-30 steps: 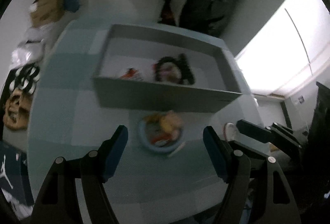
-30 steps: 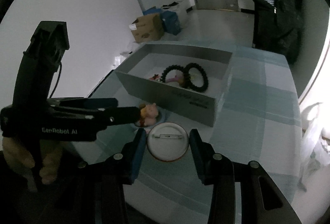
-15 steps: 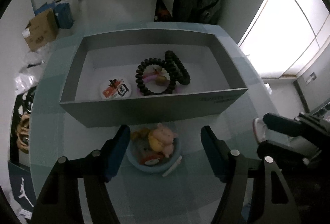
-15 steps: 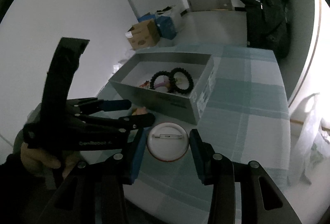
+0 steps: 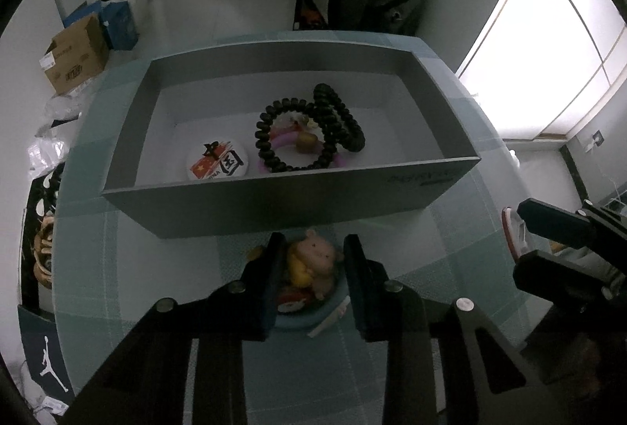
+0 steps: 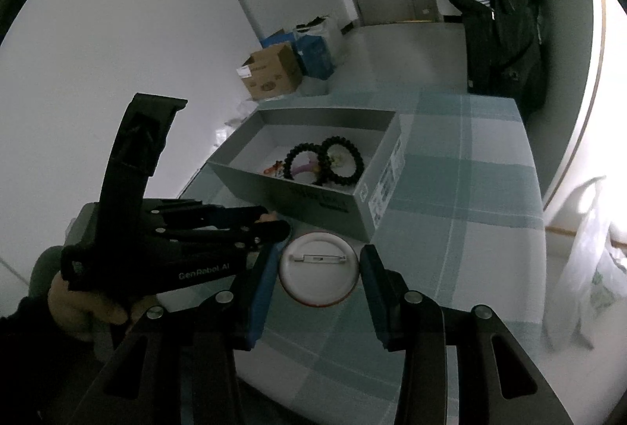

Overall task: Organize jewelry
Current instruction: 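Lift the badge with the right tool while the left tool grasps the pink plush toy, then carry the badge and plush toy into the grey box and open both tools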

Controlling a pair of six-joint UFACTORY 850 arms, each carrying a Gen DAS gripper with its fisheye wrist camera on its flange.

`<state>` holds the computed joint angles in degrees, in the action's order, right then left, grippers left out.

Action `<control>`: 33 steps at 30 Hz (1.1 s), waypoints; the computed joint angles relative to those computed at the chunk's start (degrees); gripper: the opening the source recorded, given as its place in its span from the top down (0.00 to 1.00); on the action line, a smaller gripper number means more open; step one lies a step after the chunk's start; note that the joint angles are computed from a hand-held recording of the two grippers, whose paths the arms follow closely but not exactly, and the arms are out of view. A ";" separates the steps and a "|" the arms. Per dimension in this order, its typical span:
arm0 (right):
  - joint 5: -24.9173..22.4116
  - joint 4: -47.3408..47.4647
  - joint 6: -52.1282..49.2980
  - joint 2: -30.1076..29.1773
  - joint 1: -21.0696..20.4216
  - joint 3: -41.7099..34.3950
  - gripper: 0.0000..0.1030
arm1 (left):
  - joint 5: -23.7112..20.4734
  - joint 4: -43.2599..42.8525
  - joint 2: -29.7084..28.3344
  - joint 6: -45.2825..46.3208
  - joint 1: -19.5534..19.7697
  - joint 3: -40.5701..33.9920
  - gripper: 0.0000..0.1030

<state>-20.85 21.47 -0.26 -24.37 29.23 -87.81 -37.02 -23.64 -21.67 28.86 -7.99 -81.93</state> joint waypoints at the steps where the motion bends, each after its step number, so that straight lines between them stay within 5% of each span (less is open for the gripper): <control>1: 0.02 -0.03 0.01 0.00 -0.01 -0.02 0.60 | -0.09 -0.57 -0.02 0.38 0.07 -0.03 0.76; 18: 1.84 3.65 -1.57 0.01 -0.03 -0.37 0.60 | -4.61 -22.24 2.06 11.41 4.62 0.64 0.76; 33: 3.50 7.53 -3.29 -1.98 0.55 -4.04 0.60 | -4.33 -34.42 2.80 18.02 7.36 0.42 0.76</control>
